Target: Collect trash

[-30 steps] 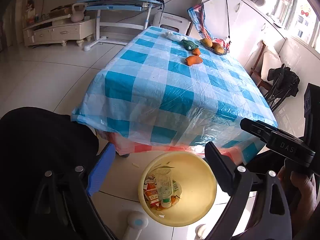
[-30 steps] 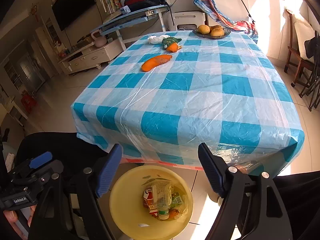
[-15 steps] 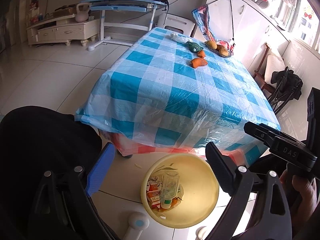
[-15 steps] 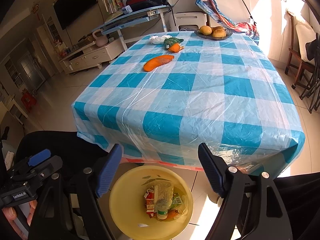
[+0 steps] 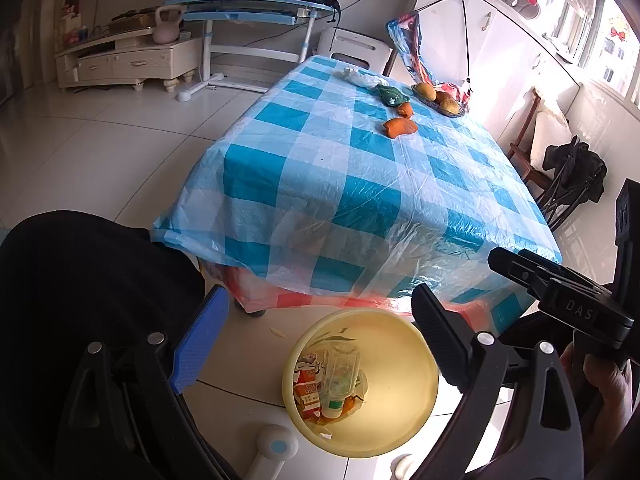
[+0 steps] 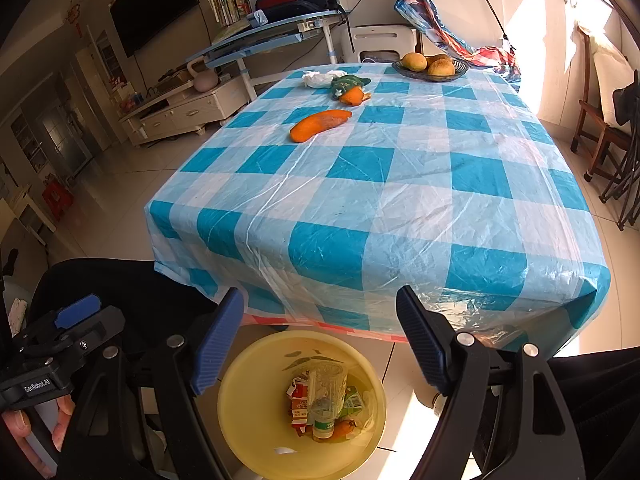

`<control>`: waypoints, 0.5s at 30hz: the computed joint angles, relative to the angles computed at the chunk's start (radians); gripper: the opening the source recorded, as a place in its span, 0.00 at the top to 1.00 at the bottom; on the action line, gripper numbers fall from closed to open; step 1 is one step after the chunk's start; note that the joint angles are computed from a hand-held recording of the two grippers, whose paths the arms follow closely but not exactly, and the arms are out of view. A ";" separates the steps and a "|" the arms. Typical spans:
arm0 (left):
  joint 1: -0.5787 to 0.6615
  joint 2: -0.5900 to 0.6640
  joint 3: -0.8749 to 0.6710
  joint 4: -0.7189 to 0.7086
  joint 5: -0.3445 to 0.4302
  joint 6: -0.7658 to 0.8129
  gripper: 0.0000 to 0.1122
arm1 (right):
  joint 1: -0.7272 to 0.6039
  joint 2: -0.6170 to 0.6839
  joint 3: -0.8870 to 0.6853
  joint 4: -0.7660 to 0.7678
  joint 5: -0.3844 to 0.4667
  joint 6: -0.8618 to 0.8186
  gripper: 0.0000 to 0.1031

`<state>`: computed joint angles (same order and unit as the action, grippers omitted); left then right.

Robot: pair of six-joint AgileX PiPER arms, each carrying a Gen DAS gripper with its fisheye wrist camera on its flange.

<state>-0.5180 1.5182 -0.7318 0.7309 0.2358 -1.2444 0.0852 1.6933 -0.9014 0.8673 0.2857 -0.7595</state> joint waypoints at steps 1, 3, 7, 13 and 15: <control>0.000 0.000 0.000 0.000 0.000 0.000 0.21 | 0.000 0.000 0.000 0.001 0.000 -0.001 0.27; 0.000 0.000 0.000 0.003 0.000 -0.003 0.21 | 0.000 0.001 0.000 0.002 0.000 -0.002 0.27; 0.001 0.000 0.001 0.008 -0.001 -0.007 0.20 | 0.002 0.000 0.001 0.003 -0.002 -0.002 0.27; 0.002 0.000 0.002 0.022 -0.002 -0.024 0.20 | 0.004 0.000 0.001 0.000 -0.003 0.001 0.27; 0.002 -0.001 0.002 0.021 -0.003 -0.023 0.20 | 0.006 -0.001 -0.003 -0.015 -0.001 0.014 0.27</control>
